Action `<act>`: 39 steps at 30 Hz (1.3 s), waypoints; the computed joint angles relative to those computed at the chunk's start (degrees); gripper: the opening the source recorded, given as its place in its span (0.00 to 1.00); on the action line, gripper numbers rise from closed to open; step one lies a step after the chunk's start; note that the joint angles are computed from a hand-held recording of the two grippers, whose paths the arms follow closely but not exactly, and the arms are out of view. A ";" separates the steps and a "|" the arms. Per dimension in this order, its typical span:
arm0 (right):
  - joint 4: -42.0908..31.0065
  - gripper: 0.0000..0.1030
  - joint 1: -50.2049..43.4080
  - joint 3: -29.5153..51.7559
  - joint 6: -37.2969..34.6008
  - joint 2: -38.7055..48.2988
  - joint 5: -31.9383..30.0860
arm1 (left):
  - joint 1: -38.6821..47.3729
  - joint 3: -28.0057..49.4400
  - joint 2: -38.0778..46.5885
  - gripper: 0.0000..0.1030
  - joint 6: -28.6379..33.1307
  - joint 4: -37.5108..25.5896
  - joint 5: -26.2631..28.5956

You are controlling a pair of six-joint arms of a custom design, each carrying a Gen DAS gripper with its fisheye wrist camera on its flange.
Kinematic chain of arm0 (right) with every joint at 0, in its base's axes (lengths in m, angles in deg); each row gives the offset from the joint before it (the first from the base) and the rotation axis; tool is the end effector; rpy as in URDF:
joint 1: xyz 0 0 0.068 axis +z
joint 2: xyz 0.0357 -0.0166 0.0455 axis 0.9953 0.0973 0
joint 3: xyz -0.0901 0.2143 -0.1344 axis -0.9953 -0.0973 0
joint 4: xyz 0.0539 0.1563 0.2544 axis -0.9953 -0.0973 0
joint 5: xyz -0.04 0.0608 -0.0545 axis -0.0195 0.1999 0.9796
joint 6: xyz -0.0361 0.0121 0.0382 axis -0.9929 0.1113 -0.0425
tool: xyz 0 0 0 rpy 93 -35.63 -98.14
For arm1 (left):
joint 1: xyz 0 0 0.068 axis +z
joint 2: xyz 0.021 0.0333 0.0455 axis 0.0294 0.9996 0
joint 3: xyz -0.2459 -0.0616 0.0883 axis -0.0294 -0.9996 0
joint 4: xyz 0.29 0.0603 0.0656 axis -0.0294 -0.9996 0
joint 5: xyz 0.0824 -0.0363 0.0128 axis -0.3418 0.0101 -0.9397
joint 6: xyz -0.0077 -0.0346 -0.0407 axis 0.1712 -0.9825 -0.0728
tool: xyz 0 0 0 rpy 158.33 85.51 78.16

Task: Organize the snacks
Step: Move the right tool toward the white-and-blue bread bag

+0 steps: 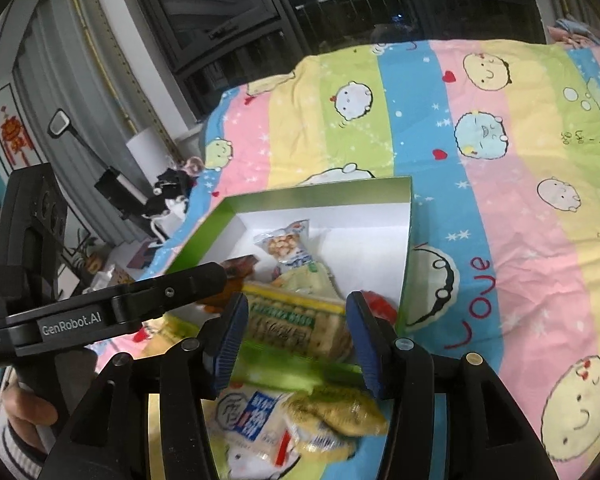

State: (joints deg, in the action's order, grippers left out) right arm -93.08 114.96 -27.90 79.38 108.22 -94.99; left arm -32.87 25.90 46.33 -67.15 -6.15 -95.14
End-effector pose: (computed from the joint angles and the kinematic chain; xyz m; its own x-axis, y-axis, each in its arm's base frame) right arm 0.2805 0.1778 0.2213 -0.6736 -0.1345 -0.7267 -0.5430 0.7571 0.3632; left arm 0.2388 -0.1514 0.2334 -0.6830 -0.3617 -0.6346 -0.1712 0.9238 -0.3423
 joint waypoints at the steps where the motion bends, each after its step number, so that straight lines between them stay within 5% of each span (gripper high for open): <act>1: -0.41 0.50 0.14 -0.92 0.14 -1.54 -0.25 | -1.11 -0.15 -0.72 0.82 -0.38 -0.80 -1.23; 7: -3.29 0.56 1.46 -8.88 1.69 -11.54 -2.13 | -8.98 -4.14 -6.22 0.93 -6.75 -5.72 -7.42; 23: -11.23 0.56 3.92 -17.64 3.22 -21.76 -1.46 | -23.20 -10.51 -12.64 0.93 -26.32 -14.50 -12.78; 39: -7.47 0.56 7.26 -16.22 3.41 -12.94 0.38 | -17.55 -18.61 -16.19 0.93 -20.16 -4.36 -5.03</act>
State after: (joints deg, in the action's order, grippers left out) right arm -100.55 122.23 -44.11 82.79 95.29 -94.61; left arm -50.42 7.28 30.14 -87.30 -10.51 -100.17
